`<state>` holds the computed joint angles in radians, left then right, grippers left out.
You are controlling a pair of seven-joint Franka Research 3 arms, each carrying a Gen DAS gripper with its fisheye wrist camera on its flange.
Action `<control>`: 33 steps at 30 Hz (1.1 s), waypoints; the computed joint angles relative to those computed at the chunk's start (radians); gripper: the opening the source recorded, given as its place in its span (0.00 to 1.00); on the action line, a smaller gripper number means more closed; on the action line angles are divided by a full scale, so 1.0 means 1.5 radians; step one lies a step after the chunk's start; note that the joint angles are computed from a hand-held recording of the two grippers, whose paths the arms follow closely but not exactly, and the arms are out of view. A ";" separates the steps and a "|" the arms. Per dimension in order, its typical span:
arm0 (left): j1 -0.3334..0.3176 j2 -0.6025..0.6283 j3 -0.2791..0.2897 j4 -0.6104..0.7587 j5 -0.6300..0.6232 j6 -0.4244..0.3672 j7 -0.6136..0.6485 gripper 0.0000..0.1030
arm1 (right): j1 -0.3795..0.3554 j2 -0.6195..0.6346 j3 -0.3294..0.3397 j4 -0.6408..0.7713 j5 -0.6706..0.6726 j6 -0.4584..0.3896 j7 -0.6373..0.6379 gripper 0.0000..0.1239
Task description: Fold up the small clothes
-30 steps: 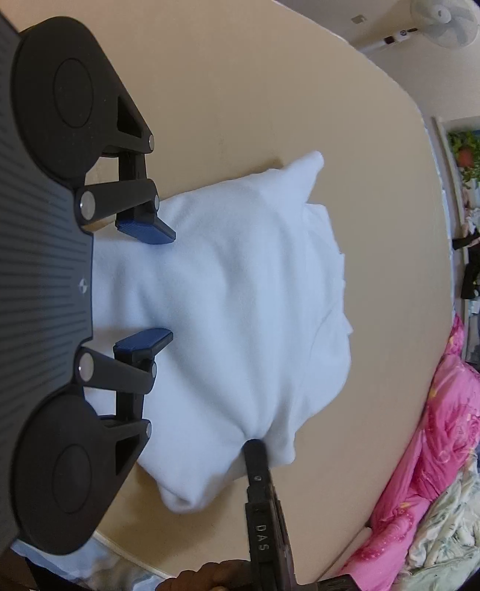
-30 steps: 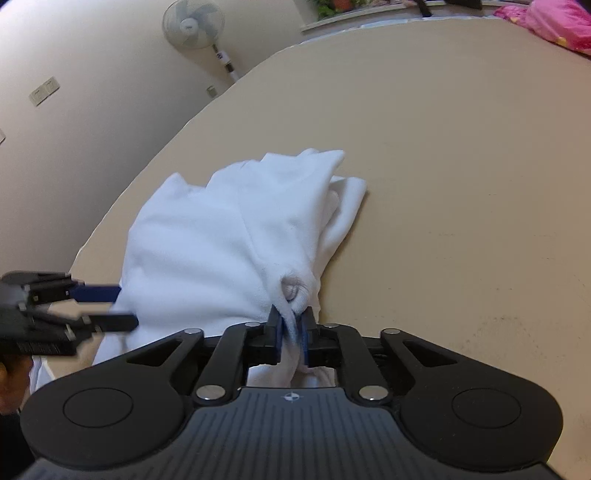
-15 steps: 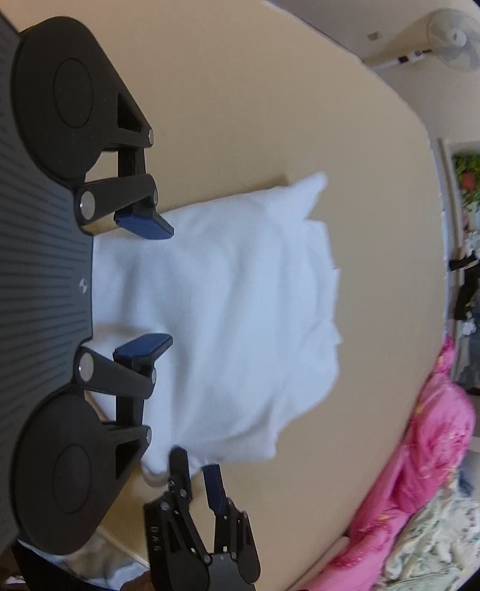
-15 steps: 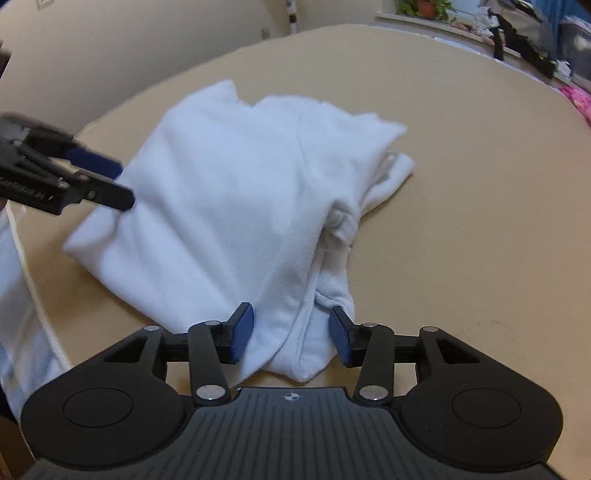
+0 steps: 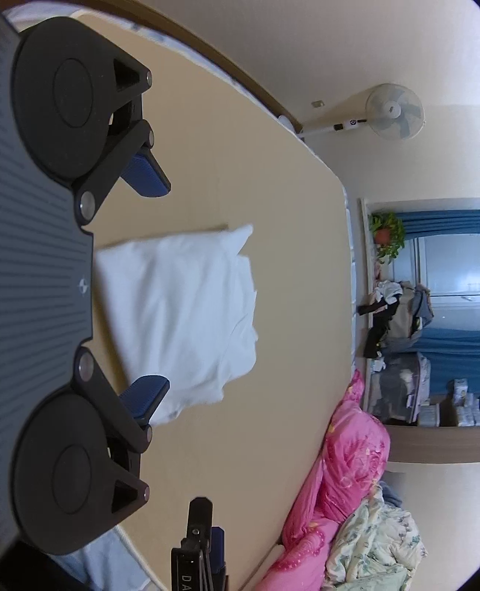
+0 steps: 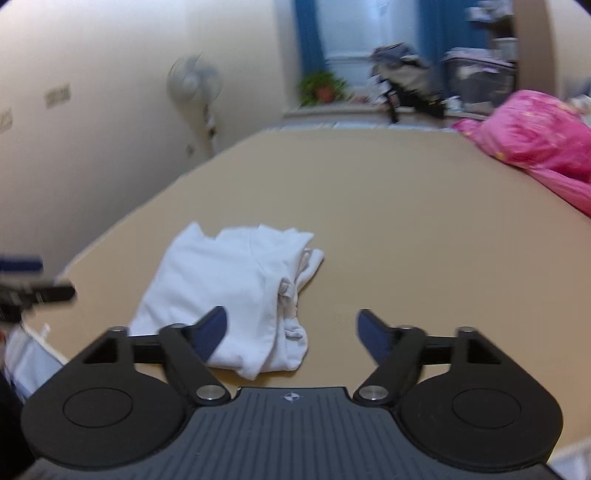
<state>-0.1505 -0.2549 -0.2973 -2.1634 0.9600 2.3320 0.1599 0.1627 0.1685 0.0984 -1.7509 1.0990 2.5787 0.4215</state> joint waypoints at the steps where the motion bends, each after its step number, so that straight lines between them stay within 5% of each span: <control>1: -0.003 0.001 -0.007 -0.006 -0.001 0.004 -0.029 1.00 | -0.003 -0.021 0.000 -0.028 0.016 0.006 -0.009 0.74; 11: -0.048 0.075 -0.016 0.042 0.008 -0.075 -0.127 1.00 | 0.048 -0.043 0.003 -0.094 -0.005 0.076 -0.031 0.75; 33: -0.039 0.068 0.010 0.015 0.014 -0.056 -0.149 1.00 | 0.057 -0.009 0.022 -0.068 -0.038 0.081 -0.007 0.76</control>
